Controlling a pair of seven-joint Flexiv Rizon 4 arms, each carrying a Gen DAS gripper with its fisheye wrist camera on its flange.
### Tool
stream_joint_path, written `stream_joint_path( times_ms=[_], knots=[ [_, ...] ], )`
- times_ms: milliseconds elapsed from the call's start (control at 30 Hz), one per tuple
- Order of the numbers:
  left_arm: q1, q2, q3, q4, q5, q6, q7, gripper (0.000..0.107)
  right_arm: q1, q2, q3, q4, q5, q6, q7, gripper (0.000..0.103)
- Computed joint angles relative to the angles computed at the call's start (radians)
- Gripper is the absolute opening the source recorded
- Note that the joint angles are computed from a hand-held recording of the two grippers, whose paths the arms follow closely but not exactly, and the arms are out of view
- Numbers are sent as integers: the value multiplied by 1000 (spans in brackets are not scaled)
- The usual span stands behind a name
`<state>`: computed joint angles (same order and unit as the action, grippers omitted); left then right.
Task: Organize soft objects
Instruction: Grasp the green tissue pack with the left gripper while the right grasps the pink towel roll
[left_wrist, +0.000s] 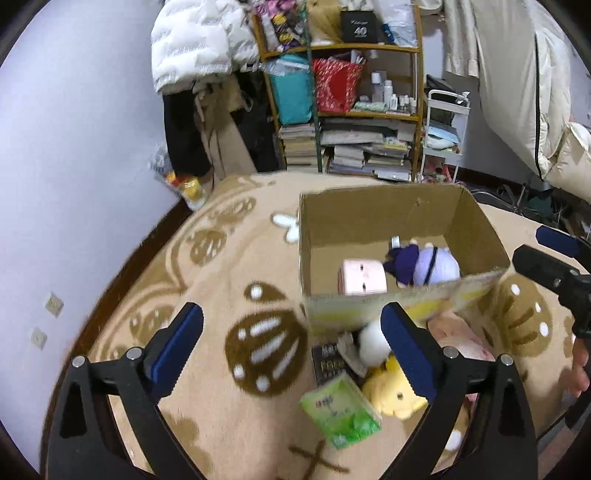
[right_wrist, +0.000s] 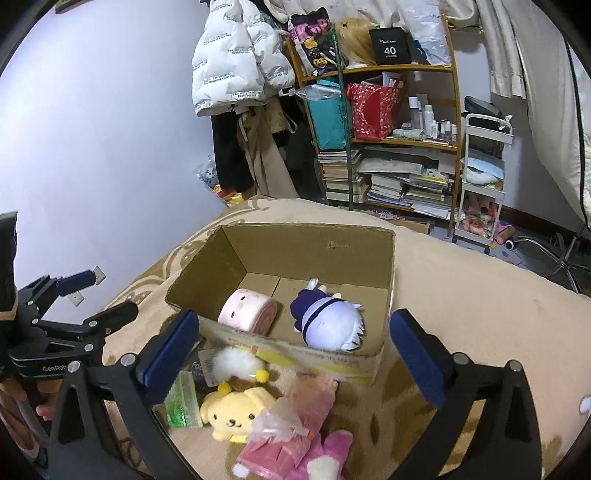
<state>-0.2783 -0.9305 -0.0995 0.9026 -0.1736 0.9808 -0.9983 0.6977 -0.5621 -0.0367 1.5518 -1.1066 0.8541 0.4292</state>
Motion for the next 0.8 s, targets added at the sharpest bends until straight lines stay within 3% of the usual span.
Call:
stream_joint_path(
  times_ms=[67, 267, 433, 800],
  knots=[
    [18, 23, -15, 29, -21, -39, 3, 96, 11, 10, 4, 7, 7, -24, 22, 103],
    [25, 70, -2, 111, -15, -15, -16, 96, 28, 15, 30, 9, 27, -70, 44, 103],
    [20, 75, 9, 133, 0, -29, -29, 96, 28, 8, 36, 18, 49, -43, 52, 103],
    [6, -26, 36, -24, 27, -184, -88, 96, 12, -32, 29, 24, 152, 32, 52, 103]
  ],
)
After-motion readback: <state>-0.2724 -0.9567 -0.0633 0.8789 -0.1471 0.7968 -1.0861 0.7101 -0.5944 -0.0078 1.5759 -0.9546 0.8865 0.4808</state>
